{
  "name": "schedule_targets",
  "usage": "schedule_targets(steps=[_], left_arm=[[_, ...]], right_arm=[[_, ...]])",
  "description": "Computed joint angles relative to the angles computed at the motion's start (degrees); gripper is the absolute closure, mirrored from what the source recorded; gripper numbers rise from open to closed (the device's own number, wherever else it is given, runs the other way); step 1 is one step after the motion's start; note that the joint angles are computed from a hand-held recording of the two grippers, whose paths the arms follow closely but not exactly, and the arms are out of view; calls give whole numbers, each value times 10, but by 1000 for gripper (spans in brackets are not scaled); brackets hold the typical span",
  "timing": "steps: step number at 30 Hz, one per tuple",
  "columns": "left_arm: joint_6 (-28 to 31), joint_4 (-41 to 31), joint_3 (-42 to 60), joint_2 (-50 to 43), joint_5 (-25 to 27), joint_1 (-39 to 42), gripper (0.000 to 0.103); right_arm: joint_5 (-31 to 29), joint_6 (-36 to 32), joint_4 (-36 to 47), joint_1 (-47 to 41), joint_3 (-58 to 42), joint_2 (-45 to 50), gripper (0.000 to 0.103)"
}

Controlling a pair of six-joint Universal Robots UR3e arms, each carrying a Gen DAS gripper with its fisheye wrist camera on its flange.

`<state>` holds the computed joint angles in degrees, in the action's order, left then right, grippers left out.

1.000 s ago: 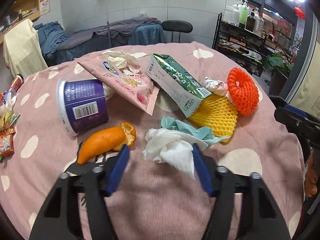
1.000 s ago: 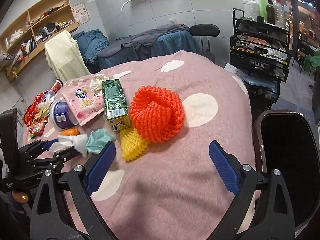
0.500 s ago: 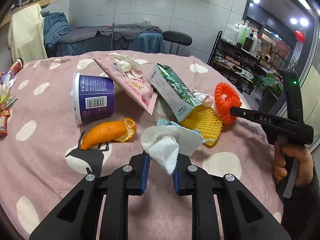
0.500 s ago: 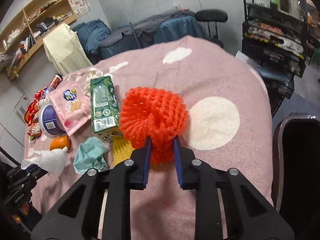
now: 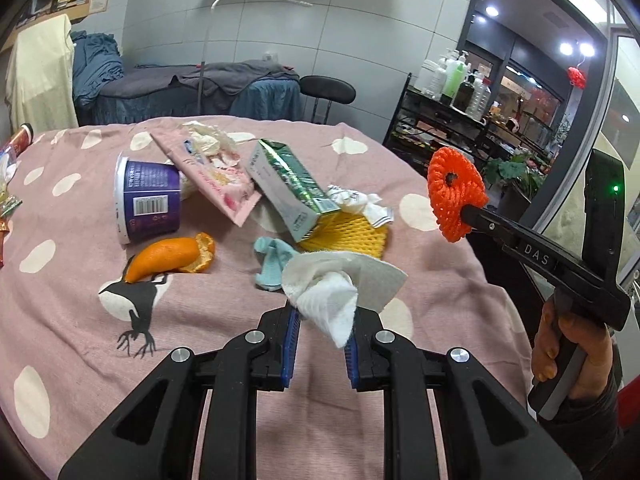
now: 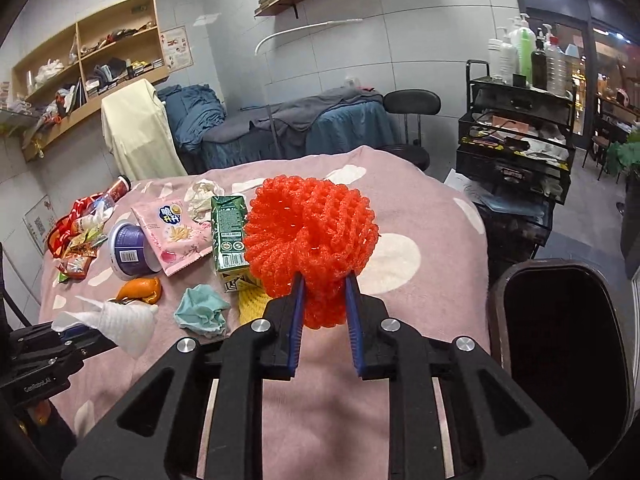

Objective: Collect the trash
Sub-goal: 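Grasp the white tissue with left tool while right tool grasps orange foam net, then carry the orange foam net into the black bin and open the right tool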

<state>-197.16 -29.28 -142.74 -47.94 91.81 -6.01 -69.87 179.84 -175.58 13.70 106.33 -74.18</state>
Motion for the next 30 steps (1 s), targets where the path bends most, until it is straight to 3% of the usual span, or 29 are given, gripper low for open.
schedule_targets(steps=[14,30], left_arm=[[-60,101,74,-176,84,-155,83],[-81,143,169,-327,112,-261,83]], right_arm=[[71,-8,-27,-106,175,-141,82],[137,-38,3,-293,317,-263,82]])
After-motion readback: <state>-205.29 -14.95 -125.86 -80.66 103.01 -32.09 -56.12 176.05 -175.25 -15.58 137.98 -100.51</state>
